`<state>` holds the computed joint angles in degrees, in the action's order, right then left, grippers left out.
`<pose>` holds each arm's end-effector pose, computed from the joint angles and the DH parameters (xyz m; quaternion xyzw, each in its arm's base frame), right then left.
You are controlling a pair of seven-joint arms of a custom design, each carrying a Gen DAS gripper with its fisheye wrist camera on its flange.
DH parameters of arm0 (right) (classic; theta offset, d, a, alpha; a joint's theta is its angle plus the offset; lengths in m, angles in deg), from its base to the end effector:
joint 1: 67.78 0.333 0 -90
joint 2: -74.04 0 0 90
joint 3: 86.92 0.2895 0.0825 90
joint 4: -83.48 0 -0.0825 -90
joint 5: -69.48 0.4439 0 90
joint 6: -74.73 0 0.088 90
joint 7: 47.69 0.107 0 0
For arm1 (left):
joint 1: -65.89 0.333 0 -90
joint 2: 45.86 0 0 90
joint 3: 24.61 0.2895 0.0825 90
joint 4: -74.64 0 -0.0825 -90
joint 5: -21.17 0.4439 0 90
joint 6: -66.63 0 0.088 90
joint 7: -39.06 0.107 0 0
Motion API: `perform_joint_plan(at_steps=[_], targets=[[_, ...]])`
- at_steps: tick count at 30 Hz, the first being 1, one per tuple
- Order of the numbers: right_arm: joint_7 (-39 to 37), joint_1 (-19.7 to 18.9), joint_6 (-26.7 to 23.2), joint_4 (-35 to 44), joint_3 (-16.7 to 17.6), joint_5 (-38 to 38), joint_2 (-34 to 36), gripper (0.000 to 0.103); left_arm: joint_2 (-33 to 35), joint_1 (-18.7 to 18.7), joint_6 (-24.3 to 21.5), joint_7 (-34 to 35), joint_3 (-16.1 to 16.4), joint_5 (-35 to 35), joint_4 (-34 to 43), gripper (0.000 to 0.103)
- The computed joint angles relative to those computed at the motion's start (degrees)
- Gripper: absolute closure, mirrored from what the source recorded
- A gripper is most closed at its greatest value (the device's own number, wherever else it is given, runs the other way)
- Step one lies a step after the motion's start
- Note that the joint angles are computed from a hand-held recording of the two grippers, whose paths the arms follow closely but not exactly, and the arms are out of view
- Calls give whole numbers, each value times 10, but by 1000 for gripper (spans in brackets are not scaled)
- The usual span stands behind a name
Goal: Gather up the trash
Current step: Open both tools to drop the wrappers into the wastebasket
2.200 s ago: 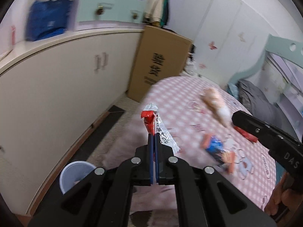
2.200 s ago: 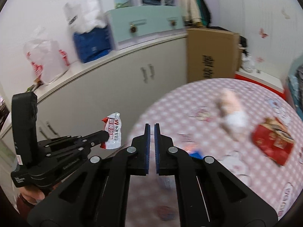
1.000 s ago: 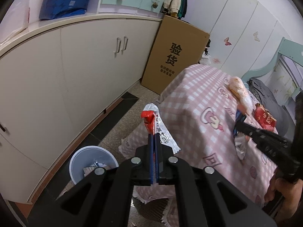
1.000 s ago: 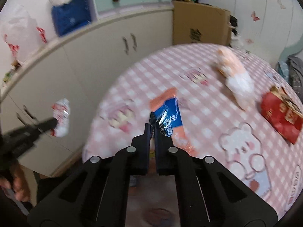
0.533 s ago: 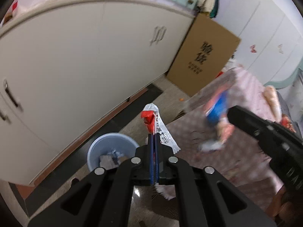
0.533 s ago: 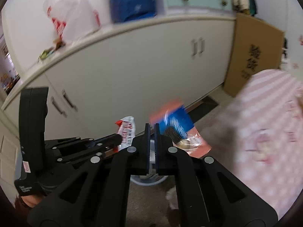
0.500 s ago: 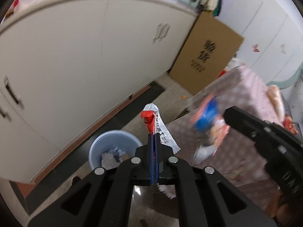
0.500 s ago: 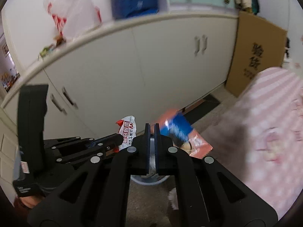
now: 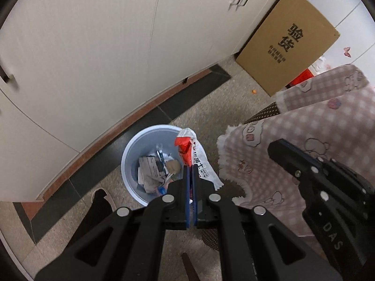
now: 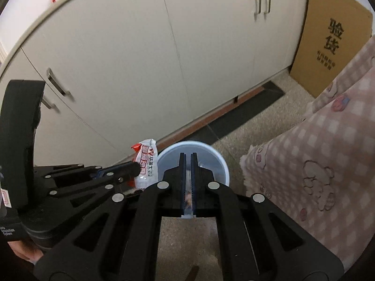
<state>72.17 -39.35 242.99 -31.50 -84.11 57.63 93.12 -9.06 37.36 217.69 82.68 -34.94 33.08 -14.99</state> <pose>0.5760 0.3635 0.2907 -0.7412 0.6023 -0.1144 0.2734 0.6091 -0.4720 0.2641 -0.7004 0.6789 -0.2184 0.0294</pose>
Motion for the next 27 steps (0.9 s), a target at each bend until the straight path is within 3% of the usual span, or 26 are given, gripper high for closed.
perform_joint_plan(at_steps=[8,9,12,22,27], targets=[[7,7,-13,20,-4,2,22,98,23,4,-14,10,-4,-14,26,99],[12,10,-12,17,-6,-1,19,98,23,4,-18,10,-3,-15,28,95],[30,18,-14,17,-14,-12,16,98,23,0,-24,-1,2,-13,31,46],[83,30,-2,-19,-26,-62,-33,98,-52,-29,2,-93,38,64,-30,45],[178,49,15,-54,-47,-167,-101,98,-129,-56,23,-199,63,165,-81,44]])
